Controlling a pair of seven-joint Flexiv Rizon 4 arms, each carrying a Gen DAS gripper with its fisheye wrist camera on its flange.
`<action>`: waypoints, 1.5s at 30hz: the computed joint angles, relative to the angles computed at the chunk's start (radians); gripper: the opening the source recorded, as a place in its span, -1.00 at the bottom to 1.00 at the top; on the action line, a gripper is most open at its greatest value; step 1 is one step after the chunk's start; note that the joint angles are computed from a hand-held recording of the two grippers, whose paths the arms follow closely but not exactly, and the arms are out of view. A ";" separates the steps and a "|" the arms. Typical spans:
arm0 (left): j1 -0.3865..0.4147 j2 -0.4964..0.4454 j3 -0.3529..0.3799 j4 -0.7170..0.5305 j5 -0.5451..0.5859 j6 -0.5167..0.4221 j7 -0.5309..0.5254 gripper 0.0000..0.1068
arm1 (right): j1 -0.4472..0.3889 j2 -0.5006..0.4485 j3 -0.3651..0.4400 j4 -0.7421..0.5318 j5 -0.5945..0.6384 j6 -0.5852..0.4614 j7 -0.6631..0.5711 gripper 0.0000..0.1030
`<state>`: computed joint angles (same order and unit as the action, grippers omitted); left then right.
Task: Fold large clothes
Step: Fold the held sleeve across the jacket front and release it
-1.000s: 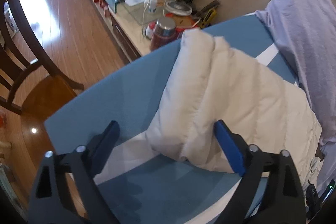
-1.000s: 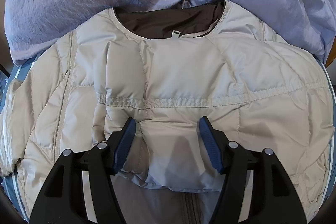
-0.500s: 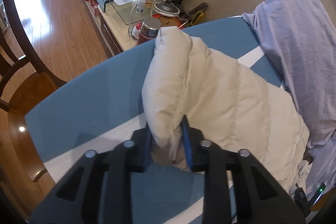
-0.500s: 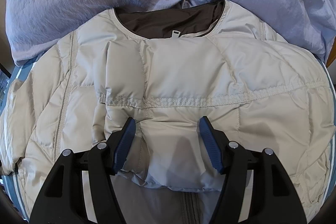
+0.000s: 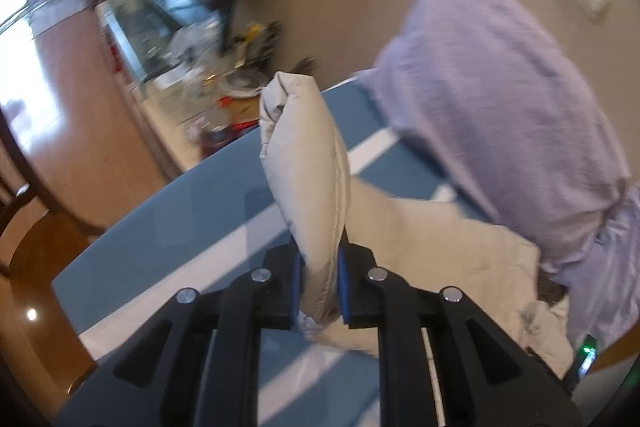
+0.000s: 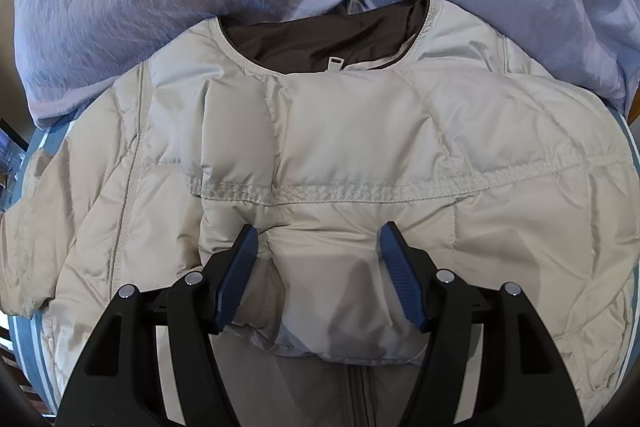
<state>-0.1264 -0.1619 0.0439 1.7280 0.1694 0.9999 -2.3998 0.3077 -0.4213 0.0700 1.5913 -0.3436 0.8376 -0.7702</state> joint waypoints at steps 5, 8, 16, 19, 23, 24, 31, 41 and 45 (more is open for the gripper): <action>-0.032 -0.052 -0.037 -0.121 -0.001 0.003 0.074 -0.72 | -0.012 0.007 0.011 -0.002 0.035 0.002 -0.011 0.29; -0.061 -0.097 -0.057 -0.202 -0.017 -0.005 0.136 -0.72 | -0.016 0.010 0.016 -0.004 0.054 0.003 -0.017 0.32; -0.151 -0.208 -0.080 -0.353 -0.074 -0.027 0.245 -0.72 | -0.025 0.041 0.028 0.029 0.085 0.030 -0.032 0.36; -0.173 -0.245 -0.088 -0.390 -0.104 -0.029 0.283 -0.72 | -0.039 0.069 0.039 0.058 0.113 0.056 -0.049 0.38; -0.202 -0.294 -0.102 -0.452 -0.140 -0.035 0.345 -0.72 | -0.054 0.104 0.043 0.098 0.137 0.089 -0.066 0.44; -0.211 -0.313 -0.109 -0.477 -0.149 -0.038 0.365 -0.72 | -0.057 0.118 0.042 0.114 0.138 0.097 -0.066 0.45; -0.265 -0.427 -0.145 -0.622 -0.221 -0.072 0.495 -0.72 | -0.076 0.180 0.026 0.186 0.110 0.112 -0.034 0.53; -0.375 -0.628 -0.111 -0.906 -0.226 -0.282 0.568 -0.72 | -0.104 0.237 0.021 0.246 0.072 0.115 0.004 0.53; -0.397 -0.695 -0.105 -0.998 -0.223 -0.370 0.578 -0.72 | -0.112 0.258 0.021 0.273 0.053 0.115 0.018 0.53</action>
<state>-0.5230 -0.8566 -0.0611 0.7302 -0.0538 0.6294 -1.8213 0.1958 -0.1631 0.0906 1.8643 -0.2910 0.9525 -0.7520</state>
